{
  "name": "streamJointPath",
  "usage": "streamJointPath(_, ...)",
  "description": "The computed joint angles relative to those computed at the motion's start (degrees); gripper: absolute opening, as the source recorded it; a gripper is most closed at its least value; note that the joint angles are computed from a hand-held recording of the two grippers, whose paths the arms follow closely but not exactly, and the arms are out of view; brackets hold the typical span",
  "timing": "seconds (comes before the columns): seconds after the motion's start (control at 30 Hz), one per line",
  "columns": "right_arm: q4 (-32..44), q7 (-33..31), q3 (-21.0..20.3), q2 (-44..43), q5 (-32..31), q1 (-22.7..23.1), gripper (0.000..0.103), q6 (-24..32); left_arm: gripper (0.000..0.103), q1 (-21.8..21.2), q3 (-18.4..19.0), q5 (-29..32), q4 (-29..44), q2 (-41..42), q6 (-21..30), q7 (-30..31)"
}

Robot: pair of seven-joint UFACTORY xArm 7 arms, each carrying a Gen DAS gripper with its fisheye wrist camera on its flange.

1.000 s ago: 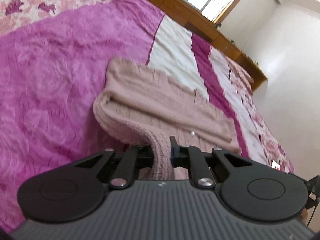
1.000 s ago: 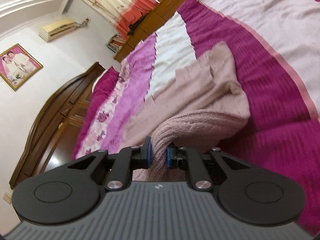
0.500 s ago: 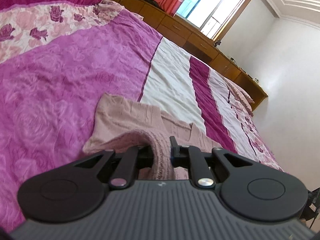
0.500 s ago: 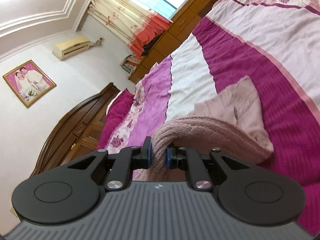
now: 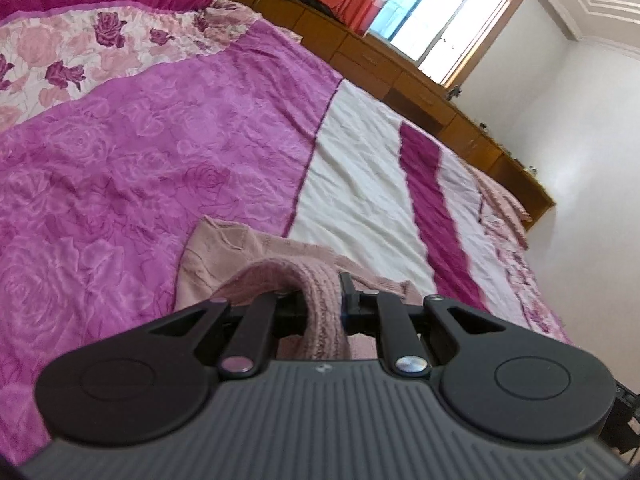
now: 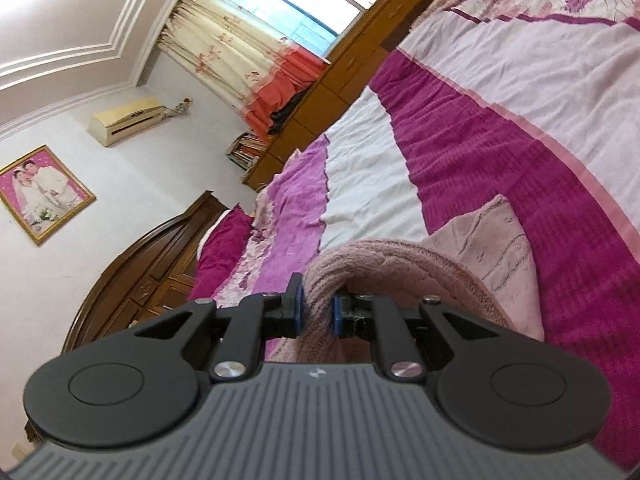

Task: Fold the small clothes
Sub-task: 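Lift the hem and fold it over the sleeves with the right tool, then open the right tool and release the folded hem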

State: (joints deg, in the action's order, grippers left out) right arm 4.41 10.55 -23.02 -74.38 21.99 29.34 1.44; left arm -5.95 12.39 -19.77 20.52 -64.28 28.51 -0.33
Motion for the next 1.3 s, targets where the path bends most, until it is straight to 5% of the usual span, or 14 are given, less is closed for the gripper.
streamJointPath(0.27, 3.0, 0.5, -4.3, 18.3, -3.3, 5.8, 0.015, -11.6, 0.013, -1.8, 1.7, 1.1, 0.2, 11.7, -6.4, 5.8)
streamJointPath(0.6, 2.9, 6.1, -4.6, 34.1, -9.8, 4.4, 0.017, -18.3, 0.016, -0.8, 2.4, -0.4, -1.6, 18.5, -8.8, 8.4)
streamJointPath(0.97, 2.1, 11.2, 0.5, 30.8, -14.9, -2.2, 0.048, -13.4, 0.024, 3.0, -0.8, 1.5, -0.5, 16.2, -3.1, 7.1)
streamJointPath(1.3, -1.3, 12.8, 11.5, 18.7, -11.9, -13.6, 0.059, -3.8, 0.041, 8.1, -3.7, 6.3, -2.0, 9.1, 1.3, 5.0)
